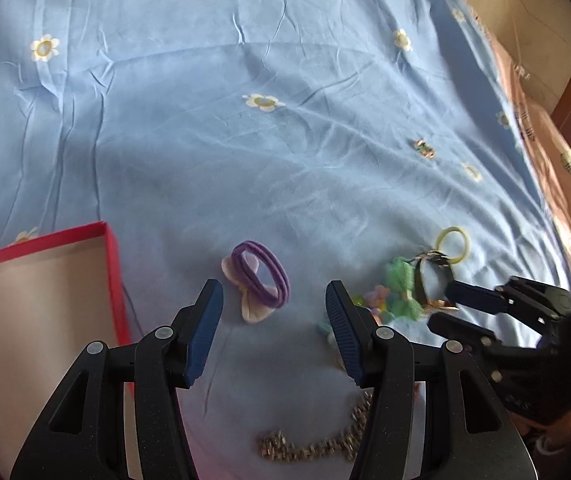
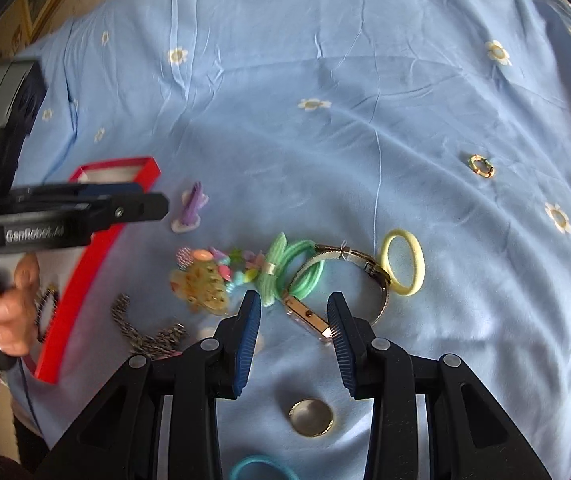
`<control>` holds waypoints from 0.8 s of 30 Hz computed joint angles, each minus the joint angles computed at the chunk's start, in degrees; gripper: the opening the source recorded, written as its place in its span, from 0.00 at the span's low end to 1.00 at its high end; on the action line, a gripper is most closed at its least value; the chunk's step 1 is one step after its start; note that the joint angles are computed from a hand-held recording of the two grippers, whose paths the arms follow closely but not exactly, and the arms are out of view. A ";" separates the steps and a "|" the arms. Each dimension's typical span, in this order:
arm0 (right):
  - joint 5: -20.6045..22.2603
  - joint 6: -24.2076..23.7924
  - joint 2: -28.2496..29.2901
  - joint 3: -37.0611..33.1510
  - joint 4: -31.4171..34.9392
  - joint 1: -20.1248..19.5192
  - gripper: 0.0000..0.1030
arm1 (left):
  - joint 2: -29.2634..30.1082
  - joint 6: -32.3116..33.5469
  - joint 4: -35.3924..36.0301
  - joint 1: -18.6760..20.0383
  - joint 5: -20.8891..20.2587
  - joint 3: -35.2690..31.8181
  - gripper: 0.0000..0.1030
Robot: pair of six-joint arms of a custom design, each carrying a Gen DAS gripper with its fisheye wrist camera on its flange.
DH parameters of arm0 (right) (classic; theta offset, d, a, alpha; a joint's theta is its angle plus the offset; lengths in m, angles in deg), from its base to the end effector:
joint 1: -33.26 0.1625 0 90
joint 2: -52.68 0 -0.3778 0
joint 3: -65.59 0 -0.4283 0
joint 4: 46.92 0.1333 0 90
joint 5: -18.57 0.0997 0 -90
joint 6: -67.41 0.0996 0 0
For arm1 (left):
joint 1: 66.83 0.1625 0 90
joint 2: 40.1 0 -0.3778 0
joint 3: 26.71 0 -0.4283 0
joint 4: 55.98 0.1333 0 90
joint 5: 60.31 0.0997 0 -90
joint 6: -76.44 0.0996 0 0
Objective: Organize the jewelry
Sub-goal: 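Grasp the purple hair tie with the left tool while the right tool grasps the gold watch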
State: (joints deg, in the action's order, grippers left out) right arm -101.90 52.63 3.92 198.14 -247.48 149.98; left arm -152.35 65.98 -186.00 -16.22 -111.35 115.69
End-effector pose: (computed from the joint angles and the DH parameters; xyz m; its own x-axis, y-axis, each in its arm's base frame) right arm 0.2642 -0.3407 -0.0109 -0.7413 -0.3809 0.5527 -0.6108 0.7243 -0.3200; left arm -0.0636 -0.3862 0.2378 -0.7717 0.2651 -0.5781 0.4933 0.8232 -0.2810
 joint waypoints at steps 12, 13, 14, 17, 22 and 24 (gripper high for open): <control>2.73 1.96 -1.10 2.40 -4.26 -1.53 0.07 | -0.31 1.59 -2.23 1.95 -1.36 0.60 0.07; 3.11 2.46 -1.28 2.57 -4.60 -1.33 0.07 | -2.01 1.30 -1.51 1.49 -1.59 1.09 0.07; 3.76 3.08 -1.65 2.86 -4.80 -1.14 0.07 | -3.78 1.04 -0.74 1.07 -1.79 1.58 0.07; 4.64 4.43 -1.98 3.20 -5.61 -0.01 0.07 | -9.90 -0.79 2.79 -0.13 -3.13 2.83 0.07; 7.25 6.50 -2.03 2.93 -5.52 1.77 0.07 | -20.03 -4.27 9.89 -2.85 -3.51 4.68 0.07; 7.70 6.95 -1.65 2.42 -5.22 2.86 0.07 | -24.40 -6.02 13.60 -4.18 -3.00 5.26 0.07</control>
State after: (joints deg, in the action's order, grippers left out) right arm -94.19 59.58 2.27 200.56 -252.69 152.84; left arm -176.75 59.96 -172.40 -20.40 -114.34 120.94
